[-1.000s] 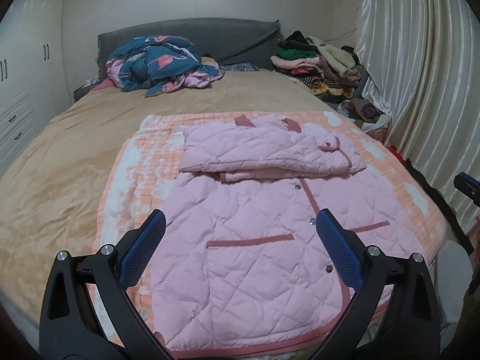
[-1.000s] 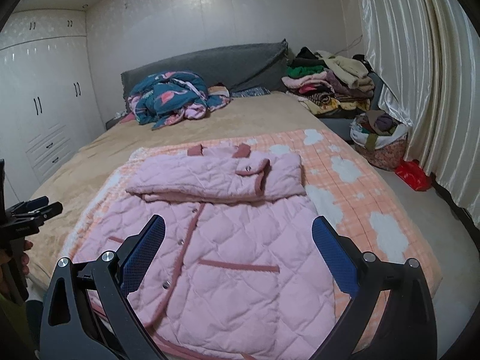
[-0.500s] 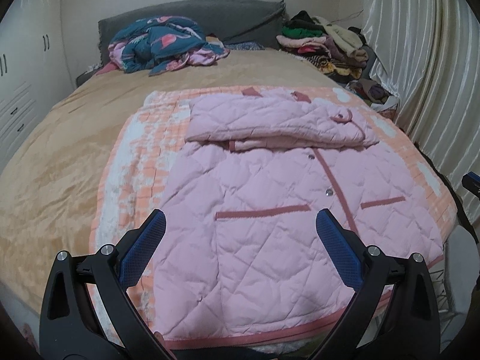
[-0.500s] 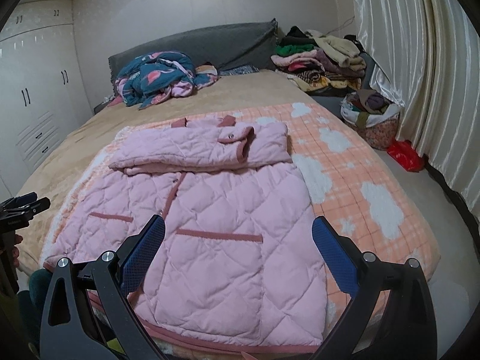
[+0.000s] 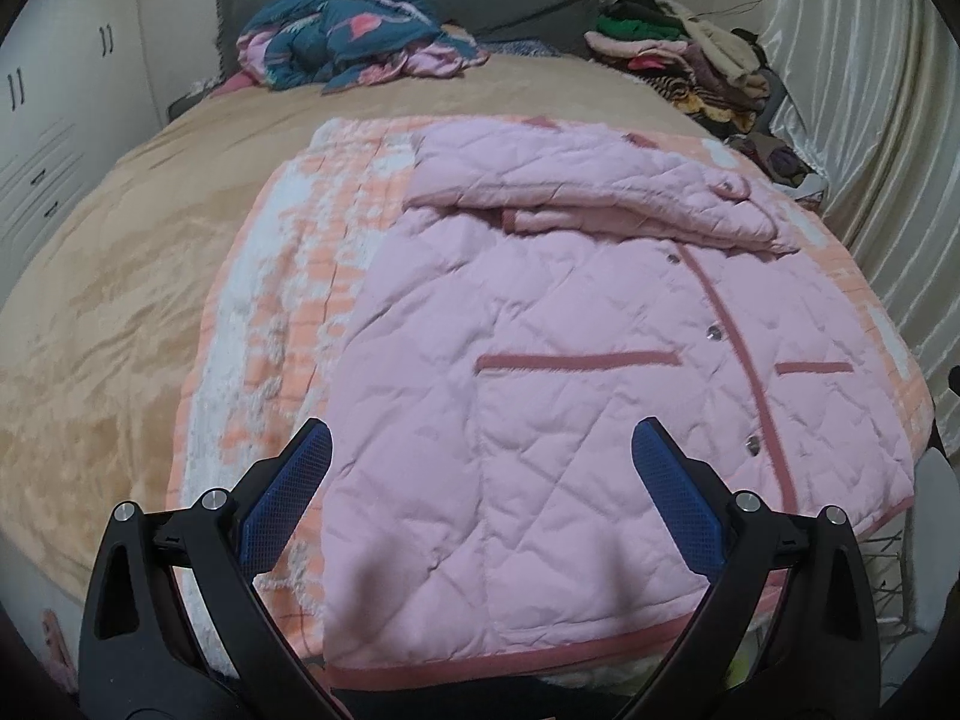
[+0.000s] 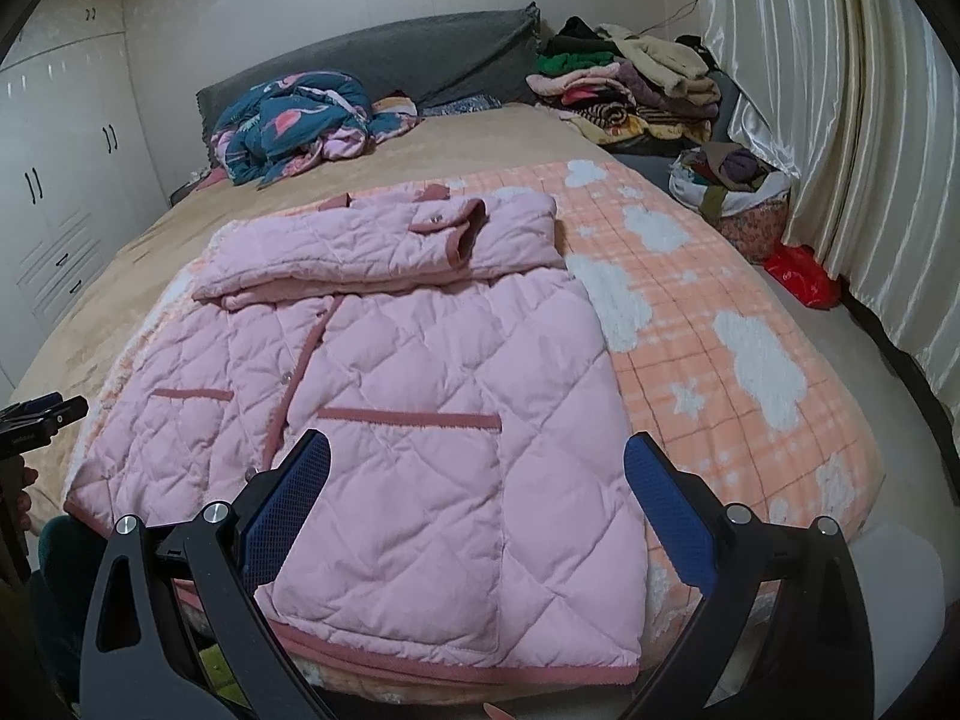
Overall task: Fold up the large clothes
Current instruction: 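Move both tools along the jacket toward its hem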
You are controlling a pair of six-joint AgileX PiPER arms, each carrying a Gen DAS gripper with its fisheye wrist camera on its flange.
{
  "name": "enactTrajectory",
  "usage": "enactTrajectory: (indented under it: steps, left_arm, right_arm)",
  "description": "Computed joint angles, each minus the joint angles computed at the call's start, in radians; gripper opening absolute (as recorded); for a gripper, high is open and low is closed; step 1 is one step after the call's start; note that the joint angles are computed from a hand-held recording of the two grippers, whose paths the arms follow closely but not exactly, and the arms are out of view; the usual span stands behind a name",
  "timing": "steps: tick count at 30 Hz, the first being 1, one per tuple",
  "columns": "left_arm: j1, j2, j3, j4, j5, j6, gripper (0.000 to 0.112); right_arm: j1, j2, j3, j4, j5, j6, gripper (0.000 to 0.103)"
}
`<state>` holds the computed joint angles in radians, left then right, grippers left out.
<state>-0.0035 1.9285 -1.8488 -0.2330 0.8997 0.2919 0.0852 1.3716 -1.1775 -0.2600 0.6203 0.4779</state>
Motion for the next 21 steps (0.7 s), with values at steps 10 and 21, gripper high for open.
enactTrajectory:
  steps: [10, 21]
  left_arm:
    - [0.044, 0.056, -0.009, 0.008, 0.059, -0.024, 0.094]
    - [0.044, 0.085, 0.001, 0.048, 0.102, -0.038, 0.094]
  right_arm:
    - [-0.032, 0.002, 0.074, 0.054, -0.029, -0.043, 0.098]
    - [-0.088, 0.005, 0.156, 0.144, -0.053, -0.128, 0.098]
